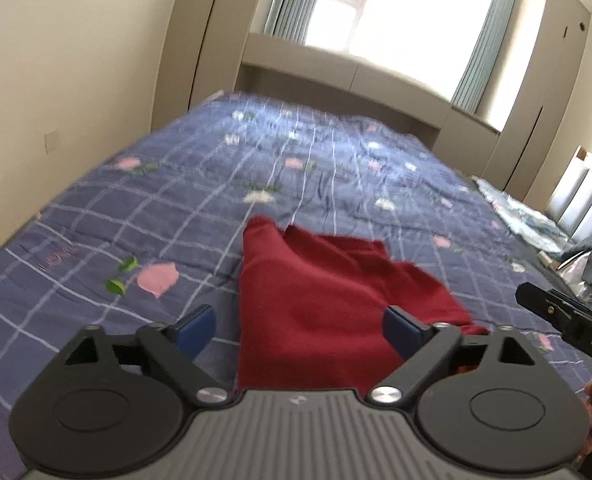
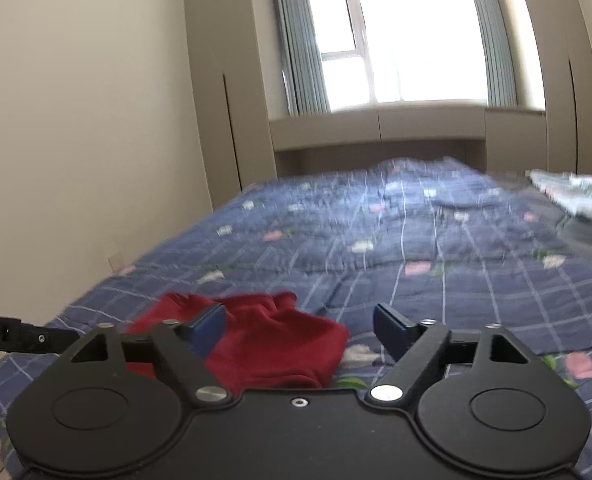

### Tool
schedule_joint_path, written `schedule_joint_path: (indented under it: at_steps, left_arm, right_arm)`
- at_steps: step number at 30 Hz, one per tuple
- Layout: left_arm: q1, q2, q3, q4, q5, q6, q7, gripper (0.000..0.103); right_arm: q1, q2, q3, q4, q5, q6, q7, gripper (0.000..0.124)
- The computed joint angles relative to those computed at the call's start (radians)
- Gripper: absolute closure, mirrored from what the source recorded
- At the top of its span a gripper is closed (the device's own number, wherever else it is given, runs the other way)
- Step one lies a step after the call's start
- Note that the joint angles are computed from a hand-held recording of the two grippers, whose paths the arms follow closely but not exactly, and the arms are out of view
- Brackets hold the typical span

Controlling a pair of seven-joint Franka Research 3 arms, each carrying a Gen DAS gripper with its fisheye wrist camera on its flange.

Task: Fold small clothes
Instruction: 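Open both tools and release the sweater bundle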

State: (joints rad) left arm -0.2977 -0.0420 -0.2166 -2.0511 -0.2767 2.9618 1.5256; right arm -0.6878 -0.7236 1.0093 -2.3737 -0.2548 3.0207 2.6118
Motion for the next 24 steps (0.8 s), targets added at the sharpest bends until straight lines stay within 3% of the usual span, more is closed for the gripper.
schedule_joint_path:
  at_steps: [5, 13, 24]
  left_arm:
    - [-0.008, -0.121, 0.006, -0.114, 0.09, 0.077, -0.072, 0.001]
    - [0.057, -0.321, -0.045, -0.314, 0.313, 0.152, -0.274, 0.0]
    - [0.013, -0.492, -0.015, -0.496, 0.463, 0.145, -0.392, 0.0]
  right_arm:
    - [0.096, -0.123, -0.052, -0.036, 0.009, -0.017, -0.005, 0.022]
    - [0.262, -0.28, -0.102, -0.104, 0.047, -0.103, 0.009, 0.022]
    - [0.419, -0.405, -0.088, -0.154, 0.027, -0.291, 0.108, 0.022]
